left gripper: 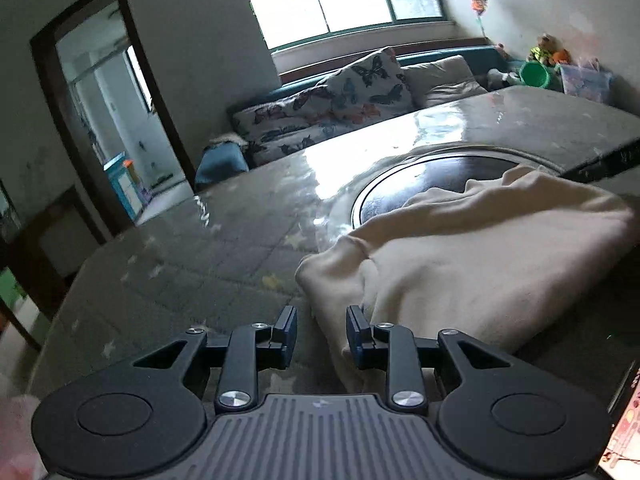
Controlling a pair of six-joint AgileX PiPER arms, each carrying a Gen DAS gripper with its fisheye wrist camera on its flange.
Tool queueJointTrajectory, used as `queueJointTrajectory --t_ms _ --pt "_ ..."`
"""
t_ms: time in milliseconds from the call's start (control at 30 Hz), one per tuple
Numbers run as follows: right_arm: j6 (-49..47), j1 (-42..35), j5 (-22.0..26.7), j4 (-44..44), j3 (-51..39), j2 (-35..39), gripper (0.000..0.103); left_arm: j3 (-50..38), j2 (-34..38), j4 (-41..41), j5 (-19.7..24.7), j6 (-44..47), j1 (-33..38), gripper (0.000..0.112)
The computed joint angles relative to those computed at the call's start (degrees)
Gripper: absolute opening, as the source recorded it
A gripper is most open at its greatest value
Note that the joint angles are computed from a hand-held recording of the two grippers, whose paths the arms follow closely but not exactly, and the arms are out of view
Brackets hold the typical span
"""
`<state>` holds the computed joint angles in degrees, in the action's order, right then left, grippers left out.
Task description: Fold clothes
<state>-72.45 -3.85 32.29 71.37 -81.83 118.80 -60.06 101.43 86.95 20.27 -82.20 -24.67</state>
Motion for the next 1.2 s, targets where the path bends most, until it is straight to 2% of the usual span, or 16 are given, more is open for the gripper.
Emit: queueJointTrajectory --t_ms 133,167,200,233,300,367,467,533,600,700,800,900,1000,1033,1100,1200 --pt "-0.5 0.3 0.6 1.0 0.4 0.2 0.022 1.1 -2.4 -5.6 -2.6 2.1 1.4 0.03" --pt "-0.8 0.5 0.2 1.2 0.7 0.0 0.018 1.6 -2.7 -5.3 -2.3 1.7 1.1 0.03" --pt "-0.5 0.7 -0.1 0.9 0.8 -0.2 0.008 1.7 -2.7 -5.2 -1.6 1.8 0.8 0.03" --pt "-0.5 0.9 -0.7 0.6 1.1 -0.7 0.005 1.8 -2.5 -4.6 -1.1 1.5 0.6 0.03" --pt "-3.2 2.1 -4.5 1.0 2.9 -2.7 0.003 1.9 -2.4 -4.2 -0.3 1.5 0.3 0.03" --pt "-8.2 3.6 -10.2 2.9 5.3 -5.1 0.001 1.9 -2.1 -3.7 0.5 1.5 -0.1 0.03" --pt "-10.3 4.2 -14.8 3.2 6.3 -6.2 0.0 2.3 -1.6 -2.2 1.4 0.6 -0.5 0.03" --pt "-3.8 2.4 -10.6 -1.1 4.4 -4.9 0.0 2.3 -1.3 -2.3 1.7 0.8 -0.5 0.03" --pt "-2.7 1.0 -6.6 -0.9 4.0 -4.6 0.001 2.4 -1.4 -2.6 1.8 0.8 -0.5 0.03" --pt "-1.8 -0.8 -0.9 0.3 4.0 -4.5 0.007 2.1 -1.2 -3.6 2.6 1.6 -0.7 0.03" --pt "-1.3 -1.3 1.1 1.0 4.4 -4.4 0.022 2.2 -2.1 -2.8 2.7 0.1 -1.1 0.03" --pt "1.4 -1.0 1.6 0.4 3.4 -2.9 0.028 3.0 -4.1 2.1 2.7 -4.9 -2.5 0.03" --pt "2.2 -1.3 3.4 3.2 3.0 -1.1 0.027 3.2 -5.0 5.9 -0.1 -8.1 -3.3 0.03" --pt "0.7 -0.9 2.9 4.2 3.6 -1.3 0.024 3.1 -4.8 6.4 -1.0 -8.2 -3.6 0.03" --pt "-0.3 -0.2 2.2 3.5 4.1 -1.8 0.006 2.6 -3.7 6.6 -2.3 -7.3 -4.2 0.03" --pt "-3.7 0.9 -2.5 3.0 6.4 -4.8 0.006 1.6 -1.3 3.0 -2.0 -2.2 -5.0 0.03"
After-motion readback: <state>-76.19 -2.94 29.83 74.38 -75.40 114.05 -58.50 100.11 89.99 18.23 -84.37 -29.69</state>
